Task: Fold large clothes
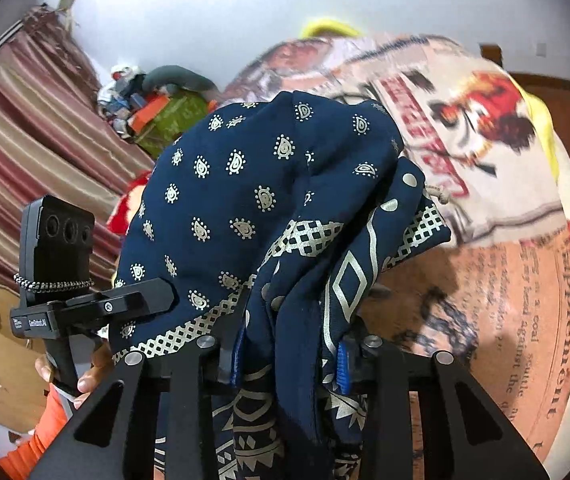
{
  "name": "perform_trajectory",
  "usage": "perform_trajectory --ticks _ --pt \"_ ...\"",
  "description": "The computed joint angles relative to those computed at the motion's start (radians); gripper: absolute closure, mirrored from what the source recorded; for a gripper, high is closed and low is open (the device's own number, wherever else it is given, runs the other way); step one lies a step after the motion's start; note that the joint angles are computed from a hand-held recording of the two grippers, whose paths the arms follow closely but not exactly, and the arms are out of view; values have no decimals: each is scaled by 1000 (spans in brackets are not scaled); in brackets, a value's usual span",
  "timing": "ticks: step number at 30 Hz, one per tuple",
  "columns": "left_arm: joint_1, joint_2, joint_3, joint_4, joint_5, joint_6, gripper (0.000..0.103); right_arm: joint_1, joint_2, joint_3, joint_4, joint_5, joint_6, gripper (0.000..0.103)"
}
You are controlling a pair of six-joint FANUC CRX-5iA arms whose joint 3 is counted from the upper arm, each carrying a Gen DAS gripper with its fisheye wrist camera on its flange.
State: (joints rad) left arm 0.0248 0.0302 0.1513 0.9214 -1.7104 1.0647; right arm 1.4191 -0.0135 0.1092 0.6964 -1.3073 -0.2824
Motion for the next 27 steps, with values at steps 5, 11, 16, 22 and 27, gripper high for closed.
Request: perform_trajectory --ticks 5,11,16,22,27 --pt "103 -4 59 43 -52 -25 19 -8 107 175 27 -34 103 71" --pt "218 20 117 65 -90 -45 19 -37 267 412 18 -39 240 71" --pt "307 39 117 48 -111 -85 19 -74 405 602 -35 -19 340 71" --pt "368 72 96 -3 -126 -107 19 -121 530 748 -144 6 414 71" --pt "395 106 51 -76 -126 -131 19 -165 572 755 -252 54 428 71"
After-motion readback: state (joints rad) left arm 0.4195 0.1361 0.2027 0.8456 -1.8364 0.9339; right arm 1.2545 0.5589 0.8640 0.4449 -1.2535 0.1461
